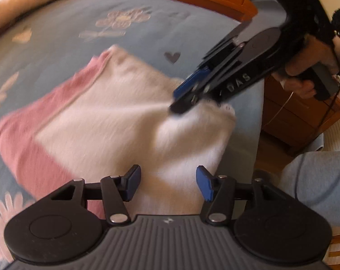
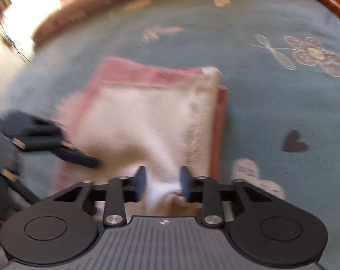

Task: Fold clothes
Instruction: 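Open both tools and withdraw them from the folded sweater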

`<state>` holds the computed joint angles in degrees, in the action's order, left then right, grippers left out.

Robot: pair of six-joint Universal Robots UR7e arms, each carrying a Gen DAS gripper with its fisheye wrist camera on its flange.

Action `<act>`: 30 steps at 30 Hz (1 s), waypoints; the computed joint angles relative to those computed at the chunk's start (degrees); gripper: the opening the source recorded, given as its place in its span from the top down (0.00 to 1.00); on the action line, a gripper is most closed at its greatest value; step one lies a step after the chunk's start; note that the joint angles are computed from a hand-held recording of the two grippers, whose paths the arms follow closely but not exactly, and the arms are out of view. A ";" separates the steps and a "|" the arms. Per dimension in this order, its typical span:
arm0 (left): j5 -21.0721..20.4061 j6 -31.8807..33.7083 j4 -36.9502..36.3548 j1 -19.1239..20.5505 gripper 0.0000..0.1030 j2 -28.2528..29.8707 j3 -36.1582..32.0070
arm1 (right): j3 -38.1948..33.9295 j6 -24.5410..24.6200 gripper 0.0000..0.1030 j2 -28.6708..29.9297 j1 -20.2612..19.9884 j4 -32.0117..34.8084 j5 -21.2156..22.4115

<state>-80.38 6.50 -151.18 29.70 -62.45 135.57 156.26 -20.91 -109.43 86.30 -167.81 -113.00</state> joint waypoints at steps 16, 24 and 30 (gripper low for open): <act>7.24 2.16 -11.29 5.45 0.41 3.18 -1.36 | -9.71 -2.29 0.79 13.68 -4.82 -12.43 2.53; 8.53 1.10 -9.34 4.99 0.41 0.27 -1.70 | -10.43 2.01 0.69 9.07 -3.00 -7.86 0.17; 9.83 2.86 -10.19 7.88 0.40 2.72 -4.58 | -10.61 -2.18 0.70 0.31 0.75 8.60 8.90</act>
<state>-70.55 9.36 -161.37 37.57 -59.74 130.99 145.65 -23.10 -109.12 87.05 -159.20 -104.10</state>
